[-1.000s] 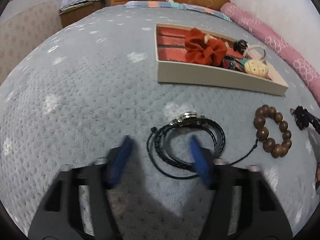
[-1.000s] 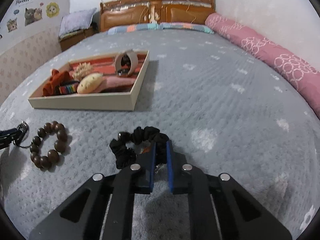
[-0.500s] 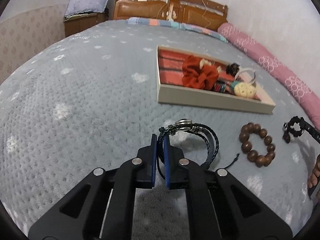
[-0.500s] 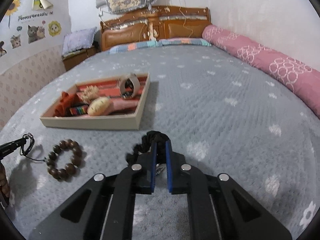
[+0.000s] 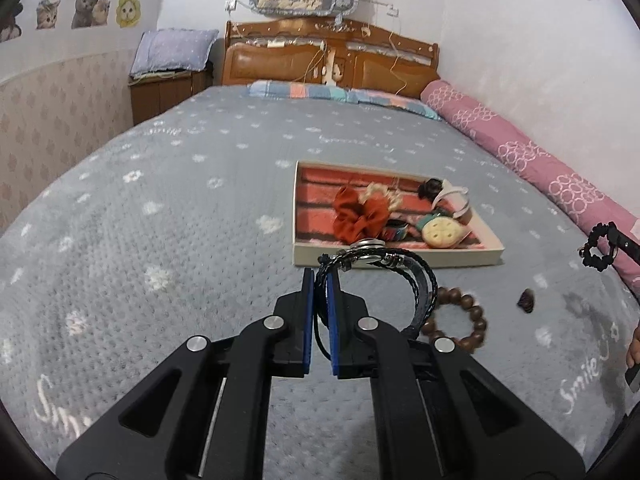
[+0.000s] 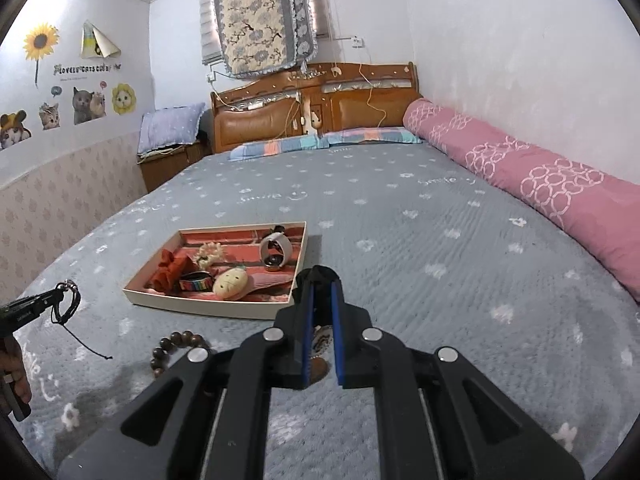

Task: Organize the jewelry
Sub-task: 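Carry the cord bracelet and hair tie into the tray and open both tools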

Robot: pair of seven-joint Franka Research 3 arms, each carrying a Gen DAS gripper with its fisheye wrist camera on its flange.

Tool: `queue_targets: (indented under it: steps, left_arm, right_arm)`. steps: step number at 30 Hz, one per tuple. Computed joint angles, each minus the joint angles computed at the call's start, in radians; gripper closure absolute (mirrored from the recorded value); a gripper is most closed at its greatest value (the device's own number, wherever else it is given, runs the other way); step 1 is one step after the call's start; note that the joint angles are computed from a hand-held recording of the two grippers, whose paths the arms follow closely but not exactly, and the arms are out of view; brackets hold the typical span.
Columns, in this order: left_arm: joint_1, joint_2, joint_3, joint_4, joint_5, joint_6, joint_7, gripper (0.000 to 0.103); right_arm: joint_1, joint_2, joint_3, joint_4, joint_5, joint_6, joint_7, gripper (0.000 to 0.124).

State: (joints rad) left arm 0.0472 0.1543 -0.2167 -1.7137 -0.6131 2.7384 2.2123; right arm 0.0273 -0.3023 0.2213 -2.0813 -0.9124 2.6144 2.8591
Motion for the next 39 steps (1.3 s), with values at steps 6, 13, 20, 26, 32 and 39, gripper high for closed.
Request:
queue_targets:
  steps: [6, 13, 20, 26, 32, 39]
  left_arm:
    - [-0.015, -0.034, 0.001, -0.016, -0.005, 0.027, 0.002, 0.098]
    - [-0.035, -0.041, 0.007, 0.006, -0.008, 0.042, 0.011, 0.098]
    - [-0.043, -0.013, 0.001, 0.052, 0.025, 0.046, -0.019, 0.098]
    - [-0.039, 0.035, -0.017, 0.117, 0.075, 0.051, -0.06, 0.098]
    - [-0.035, 0.114, -0.041, 0.222, 0.156, 0.039, -0.125, 0.098]
    - [-0.046, 0.243, -0.068, 0.409, 0.274, 0.027, -0.2, 0.098]
  right_arm:
    - [-0.006, -0.04, 0.007, -0.017, 0.012, -0.005, -0.014, 0.115]
    - [-0.03, -0.054, 0.02, -0.013, 0.022, 0.007, -0.031, 0.115]
    - [-0.039, -0.022, 0.024, 0.021, 0.021, 0.018, -0.043, 0.115]
    - [-0.017, 0.043, 0.007, 0.083, -0.005, 0.007, -0.05, 0.115]
    - [0.034, 0.141, -0.034, 0.181, -0.024, 0.007, -0.055, 0.115]
    - [0.116, 0.272, -0.109, 0.326, -0.024, 0.017, -0.079, 0.115]
